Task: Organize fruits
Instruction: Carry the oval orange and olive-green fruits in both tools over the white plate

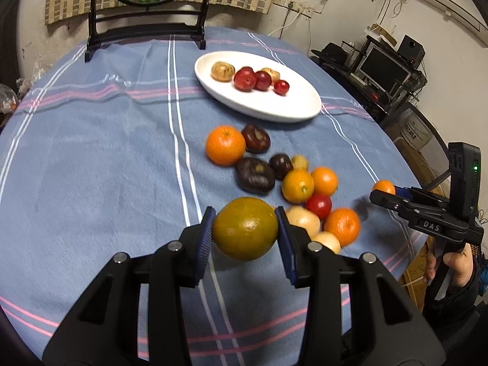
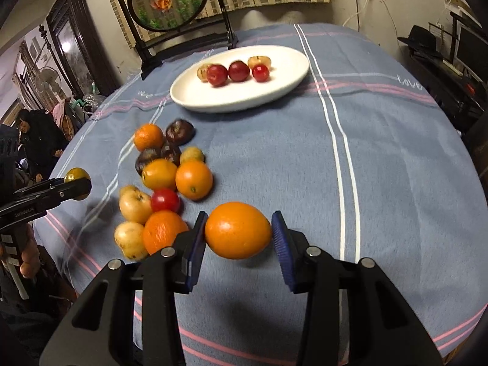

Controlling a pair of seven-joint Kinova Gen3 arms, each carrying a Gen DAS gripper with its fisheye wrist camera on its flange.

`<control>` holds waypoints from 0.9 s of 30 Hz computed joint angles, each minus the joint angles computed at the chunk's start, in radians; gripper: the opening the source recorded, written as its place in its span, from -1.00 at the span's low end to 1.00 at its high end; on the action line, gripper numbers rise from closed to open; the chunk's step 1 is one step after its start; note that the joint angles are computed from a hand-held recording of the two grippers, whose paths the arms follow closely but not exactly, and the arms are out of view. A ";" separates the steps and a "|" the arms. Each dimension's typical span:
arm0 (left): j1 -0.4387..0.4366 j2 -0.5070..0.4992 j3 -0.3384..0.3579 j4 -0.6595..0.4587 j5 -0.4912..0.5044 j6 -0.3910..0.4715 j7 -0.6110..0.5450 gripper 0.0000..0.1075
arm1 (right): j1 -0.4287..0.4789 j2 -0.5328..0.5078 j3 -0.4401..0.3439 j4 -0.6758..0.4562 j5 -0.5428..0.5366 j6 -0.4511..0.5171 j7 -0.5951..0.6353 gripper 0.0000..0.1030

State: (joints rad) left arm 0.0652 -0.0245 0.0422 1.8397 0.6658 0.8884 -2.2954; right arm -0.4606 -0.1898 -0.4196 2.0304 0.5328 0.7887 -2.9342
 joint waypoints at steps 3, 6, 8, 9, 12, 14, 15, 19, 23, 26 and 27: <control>0.045 0.034 -0.023 -0.059 -0.016 -0.002 0.029 -0.26 | 0.094 0.003 -0.019 -0.021 -0.054 -0.039 0.112 -0.17; 0.155 0.097 -0.093 -0.162 -0.056 0.010 0.095 -0.25 | 0.092 0.027 0.052 -0.062 -0.091 -0.058 0.234 -0.17; 0.165 0.147 -0.069 -0.255 -0.112 0.038 0.154 -0.25 | 0.045 0.057 0.145 -0.104 -0.101 -0.060 0.315 -0.17; 0.154 0.179 -0.034 -0.301 -0.139 0.034 0.189 -0.25 | 0.027 0.081 0.191 -0.135 -0.102 -0.062 0.356 -0.17; 0.137 0.277 0.067 -0.440 -0.258 0.019 0.304 -0.25 | 0.033 0.142 0.257 -0.213 -0.125 -0.060 0.478 -0.17; 0.167 0.356 0.090 -0.533 -0.336 -0.003 0.379 -0.25 | 0.119 0.207 0.228 -0.278 -0.149 -0.065 0.559 -0.17; 0.167 0.390 0.114 -0.579 -0.376 0.008 0.414 -0.25 | 0.151 0.249 0.222 -0.319 -0.156 -0.062 0.600 -0.17; 0.169 0.540 0.190 -0.762 -0.519 0.055 0.535 -0.25 | 0.146 0.367 0.330 -0.439 -0.230 -0.051 0.739 -0.17; 0.251 0.635 0.069 -0.919 -0.482 0.153 0.543 -0.25 | 0.181 0.447 0.366 -0.521 -0.297 -0.037 0.826 -0.17; 0.293 0.668 -0.018 -0.969 -0.426 0.179 0.525 -0.25 | 0.201 0.481 0.380 -0.549 -0.341 -0.036 0.872 -0.17; 0.291 0.671 -0.013 -0.971 -0.429 0.179 0.527 -0.25 | 0.201 0.485 0.385 -0.551 -0.348 -0.038 0.878 -0.17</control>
